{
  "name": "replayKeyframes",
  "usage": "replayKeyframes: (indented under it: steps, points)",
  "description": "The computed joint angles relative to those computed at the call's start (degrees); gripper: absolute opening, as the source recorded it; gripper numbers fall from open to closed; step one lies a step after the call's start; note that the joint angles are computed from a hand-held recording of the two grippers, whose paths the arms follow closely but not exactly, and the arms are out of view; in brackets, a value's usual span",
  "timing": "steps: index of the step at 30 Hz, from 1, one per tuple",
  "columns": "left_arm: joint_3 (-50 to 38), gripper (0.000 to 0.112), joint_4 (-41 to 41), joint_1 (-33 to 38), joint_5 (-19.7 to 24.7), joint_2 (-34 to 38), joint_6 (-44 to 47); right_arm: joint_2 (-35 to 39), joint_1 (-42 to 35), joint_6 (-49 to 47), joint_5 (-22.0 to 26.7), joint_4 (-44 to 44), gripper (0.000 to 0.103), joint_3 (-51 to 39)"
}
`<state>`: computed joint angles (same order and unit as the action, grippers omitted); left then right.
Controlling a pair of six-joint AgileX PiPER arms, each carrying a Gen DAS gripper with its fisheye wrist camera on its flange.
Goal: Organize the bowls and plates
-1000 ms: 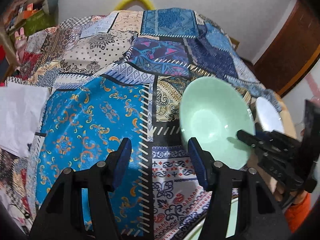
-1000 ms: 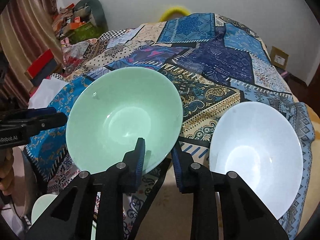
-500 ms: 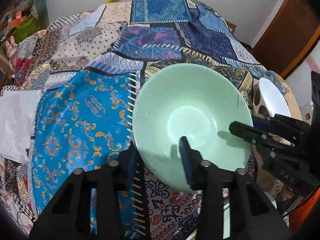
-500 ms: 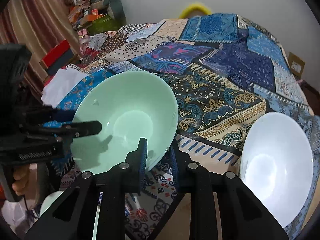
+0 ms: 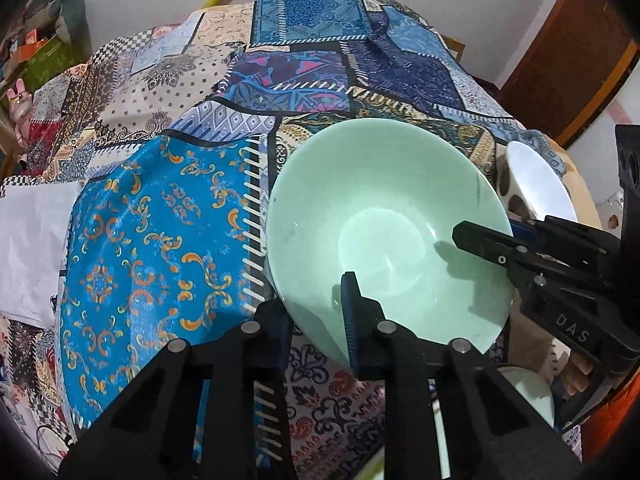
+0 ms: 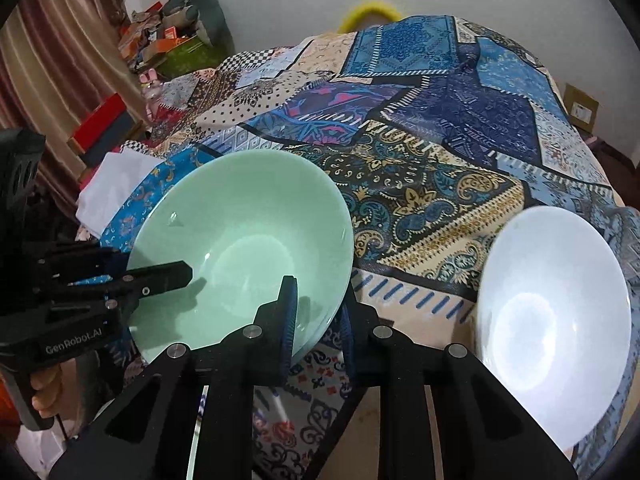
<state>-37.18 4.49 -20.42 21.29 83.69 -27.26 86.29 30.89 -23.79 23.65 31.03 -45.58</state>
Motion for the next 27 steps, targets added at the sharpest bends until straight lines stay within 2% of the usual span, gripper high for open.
replayKeyframes:
  steps: [6,15,23,27]
  points:
    - [1.41,0.022,2.87,-3.44,3.24,-6.56,-5.30,-6.63,1.13,7.68,1.48,-5.72,0.018,1.87]
    - [2.50,0.022,11.20,-11.80,13.49,-19.72,-18.29,-16.80,6.62,23.85,5.45,-17.85,0.018,2.33]
    - [3.56,0.022,18.43,-22.91,26.22,-32.20,-31.27,-23.08,16.96,43.39,8.59,-33.01,0.018,2.41]
    - [4.22,0.022,22.40,-31.03,33.96,-37.89,-39.49,-24.39,23.44,53.75,10.13,-40.91,0.018,2.06]
